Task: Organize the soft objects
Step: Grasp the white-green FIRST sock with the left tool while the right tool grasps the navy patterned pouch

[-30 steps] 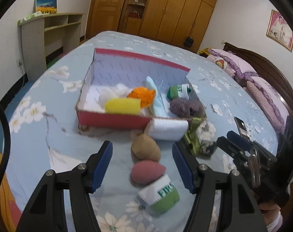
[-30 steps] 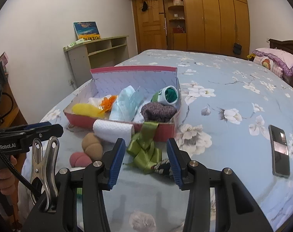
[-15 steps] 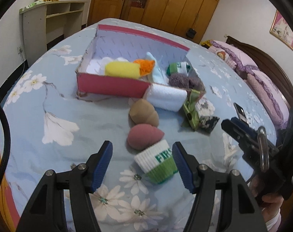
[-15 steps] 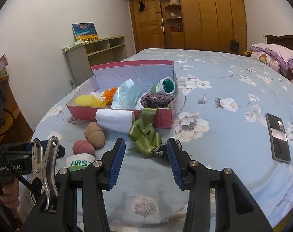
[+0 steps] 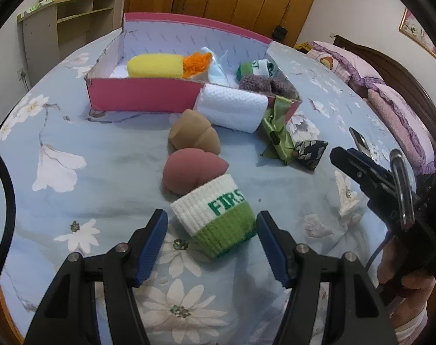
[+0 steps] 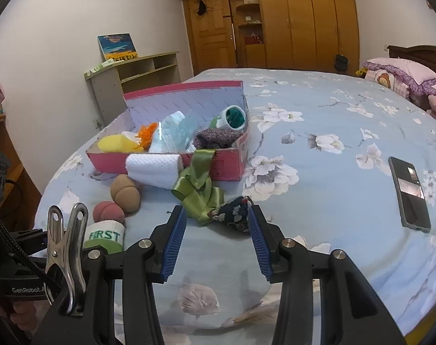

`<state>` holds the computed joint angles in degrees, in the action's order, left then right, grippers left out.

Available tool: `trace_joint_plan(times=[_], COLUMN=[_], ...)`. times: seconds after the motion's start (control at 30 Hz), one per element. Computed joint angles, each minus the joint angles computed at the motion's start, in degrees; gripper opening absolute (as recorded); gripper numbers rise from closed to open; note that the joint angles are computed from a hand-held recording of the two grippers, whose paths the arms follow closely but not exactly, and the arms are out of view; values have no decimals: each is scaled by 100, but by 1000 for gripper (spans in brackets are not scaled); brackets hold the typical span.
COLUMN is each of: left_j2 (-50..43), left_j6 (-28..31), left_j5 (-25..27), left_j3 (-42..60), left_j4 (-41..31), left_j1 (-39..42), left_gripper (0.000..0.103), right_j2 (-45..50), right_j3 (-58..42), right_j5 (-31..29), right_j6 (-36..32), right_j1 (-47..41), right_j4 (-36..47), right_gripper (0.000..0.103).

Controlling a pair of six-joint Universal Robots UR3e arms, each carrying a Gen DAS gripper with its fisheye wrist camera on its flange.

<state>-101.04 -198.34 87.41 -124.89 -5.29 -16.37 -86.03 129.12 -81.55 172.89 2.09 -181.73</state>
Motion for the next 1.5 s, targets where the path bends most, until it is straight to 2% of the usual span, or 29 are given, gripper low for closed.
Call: trace_joint_plan(times=[0.17, 0.4, 0.6, 0.97, 1.1, 1.17, 1.23, 1.5], left_j2=[-147, -352, -472, -686, -630, -624, -602, -457], left_j6=[-67, -87, -84, -119, -48, 14, 67, 171], left_j5=[-200, -190, -137, 64, 3, -42, -75, 71], left_j3=[-78, -11, 45, 268, 238, 230, 216, 204], left_j4=[204, 384, 461, 374, 374, 394, 396, 359], left_j1=[110, 64, 15, -146, -127, -144, -158, -336], left_gripper=[68, 68, 68, 67, 57, 46, 41, 35], right_j2=[180, 624, 948, 1141, 1087, 1064, 1044, 880], right_j3=[7, -215, -561, -513, -386, -335, -281, -69], right_j5=[-2, -9, 115, 233, 306, 318, 299, 301], right_j6=[19, 65, 46, 180, 200, 197, 185, 101], right_j1=[-111, -180, -200, -385, -437, -444, -415, -354], right_j4=[-84, -143, 196, 217, 70, 6, -75, -300], right_gripper=[46, 46, 45, 30, 26, 25, 25, 24])
